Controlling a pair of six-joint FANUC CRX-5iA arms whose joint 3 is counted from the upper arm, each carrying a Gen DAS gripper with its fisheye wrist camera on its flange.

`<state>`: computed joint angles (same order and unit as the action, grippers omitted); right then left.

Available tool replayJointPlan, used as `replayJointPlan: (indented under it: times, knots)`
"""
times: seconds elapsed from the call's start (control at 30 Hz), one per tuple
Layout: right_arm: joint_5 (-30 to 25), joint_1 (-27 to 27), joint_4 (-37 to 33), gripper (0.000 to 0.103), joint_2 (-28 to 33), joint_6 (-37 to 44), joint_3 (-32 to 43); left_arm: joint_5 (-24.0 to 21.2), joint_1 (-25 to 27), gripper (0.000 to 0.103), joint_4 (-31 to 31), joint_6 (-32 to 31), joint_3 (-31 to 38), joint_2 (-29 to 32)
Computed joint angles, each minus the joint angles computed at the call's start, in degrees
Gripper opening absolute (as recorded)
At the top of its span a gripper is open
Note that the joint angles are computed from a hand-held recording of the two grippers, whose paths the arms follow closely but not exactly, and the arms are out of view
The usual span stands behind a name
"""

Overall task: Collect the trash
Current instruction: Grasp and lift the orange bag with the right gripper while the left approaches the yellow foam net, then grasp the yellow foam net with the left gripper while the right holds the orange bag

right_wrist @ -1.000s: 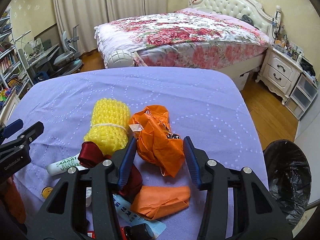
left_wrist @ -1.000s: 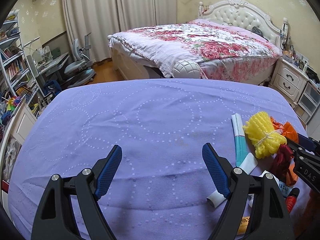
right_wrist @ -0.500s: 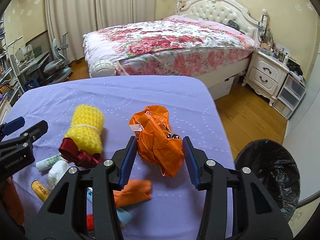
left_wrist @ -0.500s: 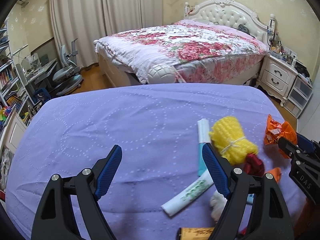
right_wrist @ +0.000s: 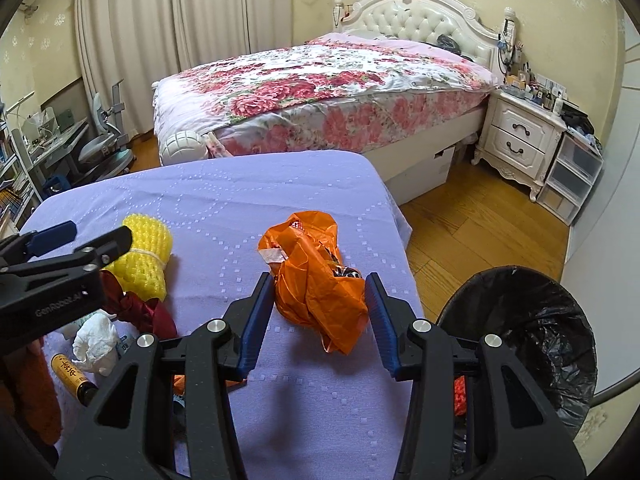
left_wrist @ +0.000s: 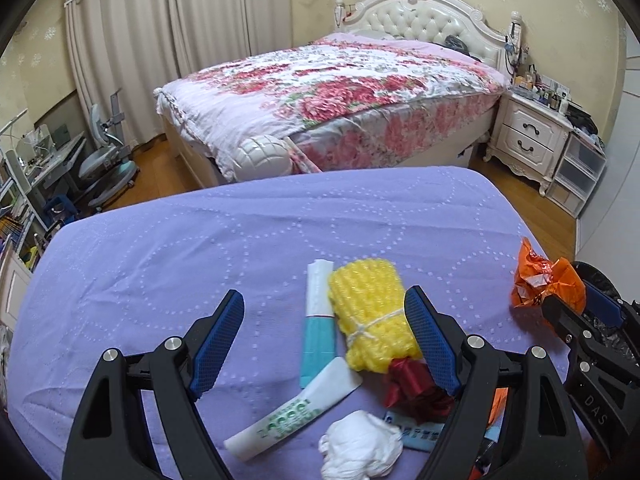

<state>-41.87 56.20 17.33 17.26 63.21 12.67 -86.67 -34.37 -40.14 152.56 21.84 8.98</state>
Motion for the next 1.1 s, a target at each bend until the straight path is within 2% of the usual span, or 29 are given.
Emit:
replayJointPlan:
  times: [0.23, 0.4, 0.5, 0.63, 0.83, 0.9, 1.1]
  knots:
    - [-0.1, -0.7, -2.1, 0.046, 0.3, 1.6, 0.5, 2.2, 1.5, 0.079, 3.2, -1.9, -1.1, 0.3]
    - [-0.1, -0.9, -2.5, 0.046, 0.5, 1.9, 0.6, 7.5, 2.7, 0.052, 6.7, -3.5, -3.7, -1.6]
    - [-0.1, -0.9, -2.5, 0.046, 0.4, 1.8, 0.6, 10.8, 3.3, 0.041, 8.4, -4.1, -5.5, -2.7]
    - [0.0, -0.9, -2.4, 0.046, 0.4, 1.9, 0.5, 10.2, 2.5, 0.037, 7.3, -4.3, -4.9, -2.5]
    - [0.6, -0.9, -2.0, 0.046, 0.0, 1.2, -0.1, 8.7, 1.2, 0.034, 4.5, -1.7, -4.7, -3.7]
    - [1.0, -0.9, -1.7, 0.046, -0.4, 0.9, -0.8, 8.2, 0.8, 0.031, 3.4, -0.7, -4.7, -4.3]
    - [1.8, -0.3, -0.5, 0.046, -1.8, -0.5, -2.7, 6.9, -0.6, 0.03, 1.2, 0.1, -4.7, -5.6]
